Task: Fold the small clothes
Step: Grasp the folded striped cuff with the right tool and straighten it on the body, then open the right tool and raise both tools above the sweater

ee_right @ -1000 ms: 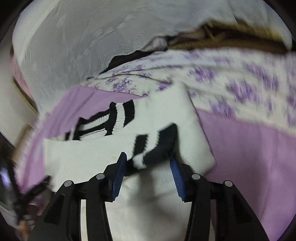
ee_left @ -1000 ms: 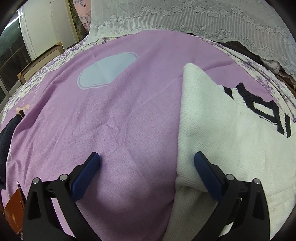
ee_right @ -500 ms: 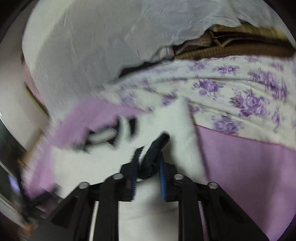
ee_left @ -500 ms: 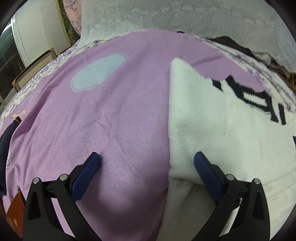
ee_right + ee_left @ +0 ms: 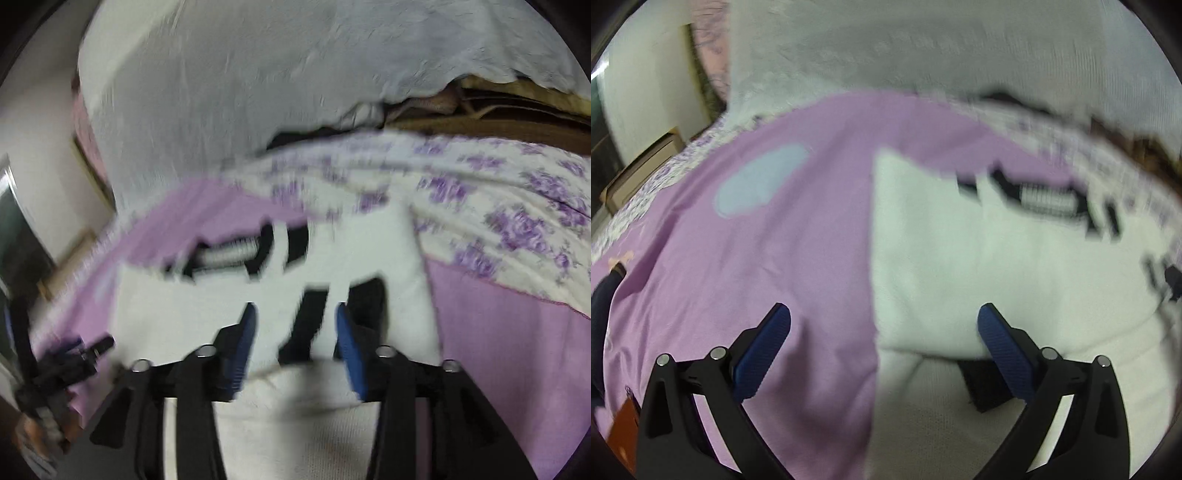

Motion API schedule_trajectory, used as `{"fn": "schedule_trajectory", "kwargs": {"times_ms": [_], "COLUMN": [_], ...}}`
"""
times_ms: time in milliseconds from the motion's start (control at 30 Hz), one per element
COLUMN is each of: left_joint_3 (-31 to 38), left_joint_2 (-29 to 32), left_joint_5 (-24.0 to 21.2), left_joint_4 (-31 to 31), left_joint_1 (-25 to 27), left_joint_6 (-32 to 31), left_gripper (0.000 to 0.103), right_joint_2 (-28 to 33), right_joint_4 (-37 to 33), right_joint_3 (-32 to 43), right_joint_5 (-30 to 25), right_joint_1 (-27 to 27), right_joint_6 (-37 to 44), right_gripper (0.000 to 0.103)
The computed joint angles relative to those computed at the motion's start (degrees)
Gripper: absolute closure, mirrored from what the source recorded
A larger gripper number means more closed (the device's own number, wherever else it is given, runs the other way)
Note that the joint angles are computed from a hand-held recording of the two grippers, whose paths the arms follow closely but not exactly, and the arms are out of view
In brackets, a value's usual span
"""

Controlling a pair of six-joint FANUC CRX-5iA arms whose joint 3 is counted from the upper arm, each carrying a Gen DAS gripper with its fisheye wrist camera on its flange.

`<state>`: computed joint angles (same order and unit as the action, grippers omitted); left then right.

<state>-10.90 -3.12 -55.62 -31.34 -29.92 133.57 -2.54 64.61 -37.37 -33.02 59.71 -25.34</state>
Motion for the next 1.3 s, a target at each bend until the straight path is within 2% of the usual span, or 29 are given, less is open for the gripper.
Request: {"fn": "schedule_trajectory", "kwargs": {"times_ms": [33, 167, 300, 400, 467, 533, 567, 667, 733, 800, 867, 967, 1033, 1133, 1300], "left_joint_3": [0.29, -0.69, -0.97, -1.13, -0.41, 0.29, 0.49, 0.99, 1.1, 1.27, -0.25, -3.47, -5.35, -7.98, -7.9], "left_joint_2": [1.73, 0.78, -0.77, -2.3, -1.87, -0.94, -0.48, 0.79, 0.75, 0.43, -1.46, -4.86, -6.86, -9.48, -9.81], "left_joint_5": [0.07, 1.63, 1.29, 0.2, -2.26, -4.51, -5.18, -6.82, -7.52, -10.18, -10.36, -8.05, -6.97, -5.72, -9.33], "left_joint_4": [2.04, 3.28, -1.14, -6.26, -8.06, -7.89, -7.23, -6.25, -6.5, -8.36, -7.36, -4.01, -2.58, -1.01, -4.98], "left_joint_1": [1.04, 2.17, -0.35, -3.54, -5.52, -6.41, -6.33, -6.44, -6.69, -8.66, -9.42, -9.24, -9.5, -9.82, -14.92], "left_joint_6": [-2.15, -1.91, 2.08, 6.55, 7.68, 7.09, 6.15, 4.61, 5.25, 8.33, 8.7, 7.56, 7.31, 7.05, 10.3], "left_gripper": [0.004, 0.004, 0.004, 0.004, 0.004, 0.004, 0.004, 0.004, 0.004, 0.004, 0.004, 0.004, 0.004, 0.004, 0.004], "right_joint_2": [0.33, 1.29, 0.66, -0.09, 0.53, 2.83, 3.7, 7.87, 8.48, 5.76, 2.85, 0.7, 0.74, -0.45, -0.81], "right_joint_4": [-1.4, -0.08, 2.84, 8.58, 5.55, -4.6, -6.39, -10.94, -8.14, 0.63, 3.5, -1.25, -4.54, -5.32, -7.29], "right_joint_3": [0.66, 1.3, 0.16, -1.3, 0.06, 4.19, 5.5, 10.88, 10.8, 6.28, 3.33, 2.36, 2.71, 1.65, 1.19], "right_joint_5": [-0.59, -1.77, -2.91, -7.88, -9.43, -10.26, -11.1, -17.55, -21.6, -25.14, -25.39, -23.72, -24.8, -25.28, -27.19], "right_joint_1": [0.25, 1.07, 1.67, 3.4, 4.54, 5.51, 5.76, 7.85, 9.45, 11.94, 13.88, 16.55, 18.36, 20.16, 23.13], "right_joint_6": [1.49, 2.52, -0.14, -5.13, -1.56, 8.47, 10.75, 19.24, 16.86, 7.73, 3.86, 5.33, 6.4, 4.68, 2.72], "right_gripper": [0.047, 0.035, 0.034, 0.034, 0.033, 0.025, 0.022, 0.011, 0.013, 0.013, 0.012, 0.012, 0.012, 0.012, 0.012]}}
